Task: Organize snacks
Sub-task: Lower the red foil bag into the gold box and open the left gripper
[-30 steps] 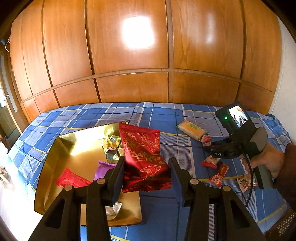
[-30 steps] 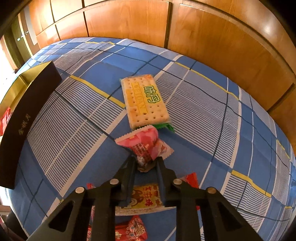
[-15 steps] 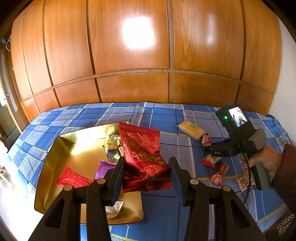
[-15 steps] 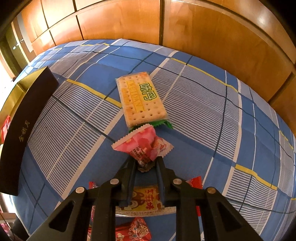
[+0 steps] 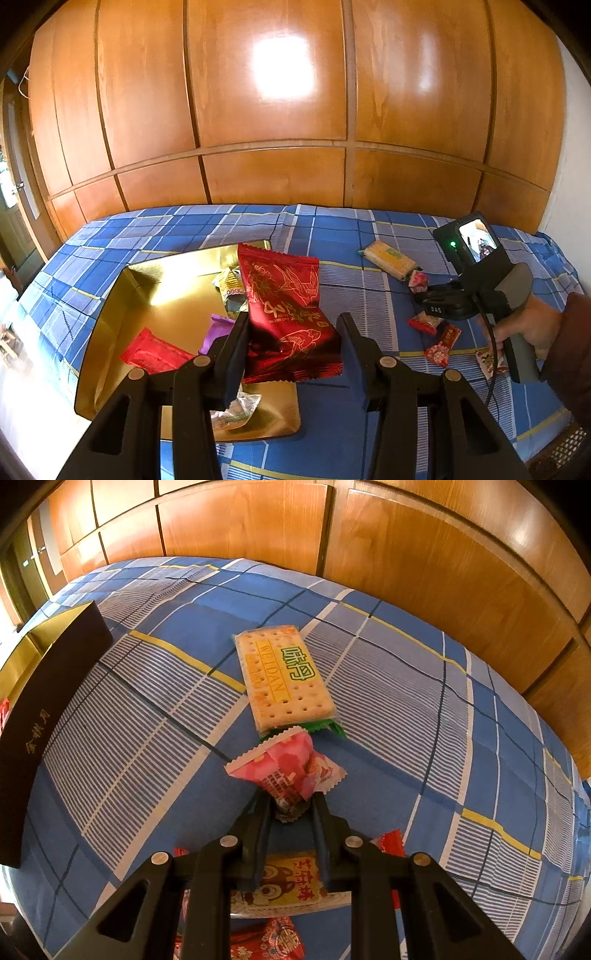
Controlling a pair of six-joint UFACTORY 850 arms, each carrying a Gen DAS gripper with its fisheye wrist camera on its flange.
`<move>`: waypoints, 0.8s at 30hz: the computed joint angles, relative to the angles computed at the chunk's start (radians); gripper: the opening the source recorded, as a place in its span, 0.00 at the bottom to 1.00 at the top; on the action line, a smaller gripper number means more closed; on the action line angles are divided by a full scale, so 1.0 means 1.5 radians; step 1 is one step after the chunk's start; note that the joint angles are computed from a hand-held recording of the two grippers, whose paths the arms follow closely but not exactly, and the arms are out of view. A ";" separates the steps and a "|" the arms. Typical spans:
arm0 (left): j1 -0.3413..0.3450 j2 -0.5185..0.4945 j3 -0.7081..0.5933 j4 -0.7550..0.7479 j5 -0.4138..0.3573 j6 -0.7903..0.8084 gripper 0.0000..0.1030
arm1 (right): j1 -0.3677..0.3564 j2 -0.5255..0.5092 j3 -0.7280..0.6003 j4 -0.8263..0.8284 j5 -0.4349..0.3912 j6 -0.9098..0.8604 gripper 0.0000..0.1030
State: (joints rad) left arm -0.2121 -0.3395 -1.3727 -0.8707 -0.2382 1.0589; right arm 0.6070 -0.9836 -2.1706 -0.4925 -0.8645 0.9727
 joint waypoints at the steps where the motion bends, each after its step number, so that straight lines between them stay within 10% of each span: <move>1: 0.002 -0.001 -0.001 -0.001 0.000 0.000 0.46 | 0.001 0.000 0.002 -0.005 0.000 0.004 0.20; 18: 0.017 -0.029 -0.022 0.106 0.011 -0.119 0.46 | 0.012 0.023 0.050 -0.063 0.023 0.071 0.20; 24: 0.050 -0.109 -0.122 0.235 -0.069 -0.296 0.46 | 0.016 0.017 0.041 -0.070 0.014 0.072 0.20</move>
State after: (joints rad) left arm -0.1373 -0.5030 -1.5563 -0.5176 -0.3411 0.6151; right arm 0.6306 -0.9579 -2.1091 -0.5972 -0.8434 1.0807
